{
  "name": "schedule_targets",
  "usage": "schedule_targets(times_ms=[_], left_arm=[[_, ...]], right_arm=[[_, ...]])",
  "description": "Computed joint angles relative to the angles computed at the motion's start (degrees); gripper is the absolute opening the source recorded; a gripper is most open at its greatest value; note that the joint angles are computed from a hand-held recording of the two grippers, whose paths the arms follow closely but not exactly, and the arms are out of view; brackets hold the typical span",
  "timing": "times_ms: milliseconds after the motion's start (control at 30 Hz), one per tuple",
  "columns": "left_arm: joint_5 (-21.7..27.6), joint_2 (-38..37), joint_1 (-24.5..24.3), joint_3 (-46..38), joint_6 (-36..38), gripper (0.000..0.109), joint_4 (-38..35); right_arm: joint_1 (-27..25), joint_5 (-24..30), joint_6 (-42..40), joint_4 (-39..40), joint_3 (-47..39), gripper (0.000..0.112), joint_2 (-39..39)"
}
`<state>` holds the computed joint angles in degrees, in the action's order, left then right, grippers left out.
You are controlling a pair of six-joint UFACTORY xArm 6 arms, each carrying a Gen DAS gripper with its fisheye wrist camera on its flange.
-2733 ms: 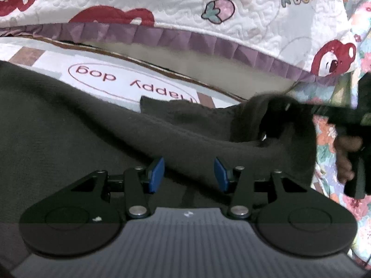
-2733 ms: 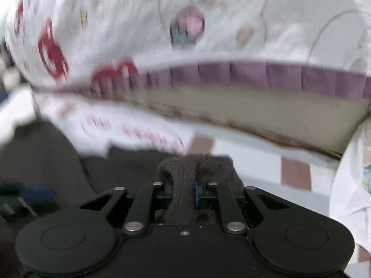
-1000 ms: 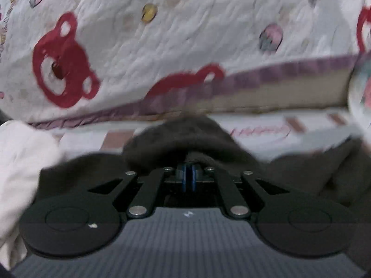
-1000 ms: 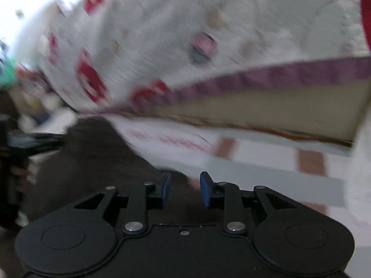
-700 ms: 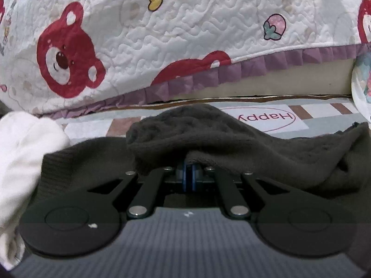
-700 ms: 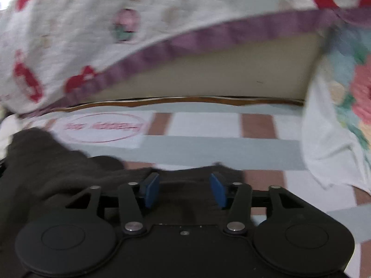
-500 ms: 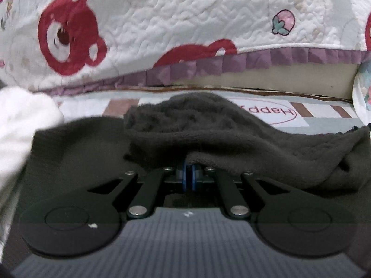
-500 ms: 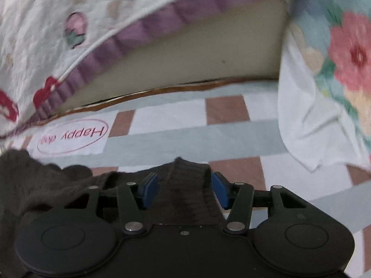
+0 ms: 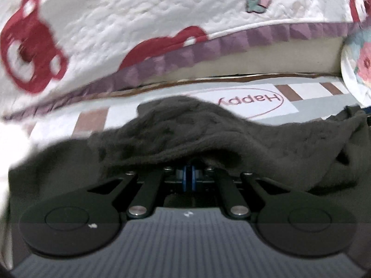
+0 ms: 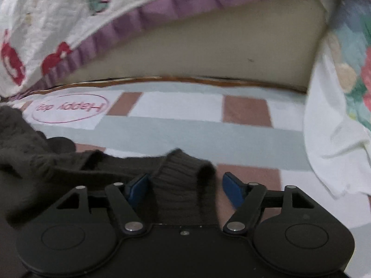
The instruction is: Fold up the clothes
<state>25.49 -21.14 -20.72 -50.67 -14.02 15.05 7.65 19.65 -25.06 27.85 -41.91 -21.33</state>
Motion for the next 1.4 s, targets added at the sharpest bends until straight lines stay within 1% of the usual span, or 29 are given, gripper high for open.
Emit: schedule_targets(times_ms=[33,67,100,133,167,233,267,300,333,367,433,467,533,567,600,667,700,733,800,867,900,967,1067,1167,1200,1267,1300,1367,1400], left_arm=[[0.94,2.11,-0.40,-2.96,0.06,0.003,1.38],[0.60,3.85,-0.49,-5.68,-0.83,0.003,2.41],[-1.13,5.43,-0.32,-8.29,-2.25,0.003,3.47],[-2.89,7.32,-0.16,-11.28,-4.50,0.003,6.07],[-4.40,9.39,0.02,-14.55,-7.15,0.003,9.38],[-6.57,14.96,0.12,-21.86,-12.27,0.003,14.02],[-7.37,17.94,0.14,-25.84,-14.84,0.004,16.21],[-7.36,21.05,-0.02,-29.49,-18.43,0.005,19.71],[-6.93,24.17,-0.26,-33.09,-20.08,0.009,21.23],[-5.22,27.34,-0.58,-36.57,-19.38,0.026,20.36],[1.17,32.77,-1.49,-42.41,-14.32,0.046,13.36],[2.54,33.26,-1.68,-42.36,-14.23,0.046,11.30],[3.17,33.00,-1.86,-40.14,-15.84,0.046,8.39],[1.84,31.66,-1.85,-37.22,-15.02,0.046,5.69],[0.11,29.65,-1.93,-33.49,-12.57,0.046,2.03],[-0.47,25.63,-2.62,-27.34,-7.81,0.047,-2.77],[-0.06,23.61,-3.14,-24.60,-5.86,0.047,-4.18],[0.43,21.51,-3.59,-22.14,-4.89,0.047,-4.86],[1.63,17.29,-4.48,-17.62,-3.85,0.047,-5.58],[3.08,13.29,-5.43,-13.71,-3.40,0.049,-6.55],[3.88,11.46,-5.91,-12.12,-3.64,0.049,-7.31],[4.64,7.24,-7.32,-8.34,-3.68,0.049,-10.56],[6.52,3.01,-9.71,-4.97,-2.93,0.049,-14.62],[11.31,0.25,-13.22,-4.47,-4.48,0.050,-11.70],[13.04,-0.33,-14.39,-4.85,-4.80,0.049,-10.42],[15.76,-1.42,-16.48,-5.77,-5.53,0.050,-9.09],[16.34,-2.13,-17.47,-5.94,-6.06,0.050,-8.51],[16.32,-3.79,-19.44,-5.79,-6.70,0.049,-7.70],[15.76,-4.68,-20.44,-5.50,-6.49,0.049,-7.64]], right_arm=[[0.04,0.70,-0.67,1.81,-0.59,0.019,0.09],[-0.23,0.85,1.05,2.07,-1.09,0.015,0.07],[-0.40,-1.40,1.59,3.39,-0.51,0.011,-0.90],[-0.50,-4.13,2.50,4.27,0.16,0.009,-1.93],[-0.85,-7.54,3.69,2.75,1.23,0.009,-3.09],[-3.21,-12.58,10.49,-6.14,2.90,0.008,-5.55],[-5.05,-13.47,14.15,-10.65,3.21,0.007,-6.54],[-6.46,-13.07,16.06,-12.76,3.03,0.007,-6.98],[-7.70,-12.53,16.79,-13.55,2.73,0.007,-7.30],[-8.69,-11.79,18.03,-15.00,2.59,0.007,-7.35],[-9.83,-10.23,22.69,-21.46,2.78,0.007,-7.00],[-10.20,-9.57,25.53,-25.58,2.94,0.007,-6.67],[-10.33,-6.23,29.89,-31.44,1.88,0.007,-4.75],[-10.51,-5.06,30.75,-32.46,1.71,0.007,-4.15],[-10.50,-4.01,31.87,-33.69,1.40,0.008,-3.39],[-10.31,-2.49,31.32,-33.15,0.85,0.010,-2.81],[-10.22,-1.76,30.94,-32.78,0.57,0.014,-2.55],[-10.29,-1.14,30.24,-31.81,0.33,0.022,-2.54],[-11.11,-1.13,33.20,-32.98,1.05,0.030,-3.96],[-12.00,-1.08,35.73,-33.64,1.79,0.036,-5.46],[-12.29,-0.88,35.89,-31.04,3.09,0.040,-7.23],[-12.99,0.04,34.06,-23.13,5.70,0.043,-11.17],[-13.83,7.31,28.17,-13.65,10.17,0.046,-19.50],[-16.23,16.50,24.09,-6.57,13.85,0.046,-28.10],[-17.06,21.02,25.26,-5.85,14.64,0.047,-31.33],[-19.42,30.18,24.15,0.41,16.74,0.048,-38.80],[-20.97,34.63,22.58,3.80,17.61,0.052,-42.01],[-22.45,40.76,20.47,6.32,19.19,0.057,-46.64],[-22.26,42.02,19.85,5.99,19.87,0.057,-47.92]])
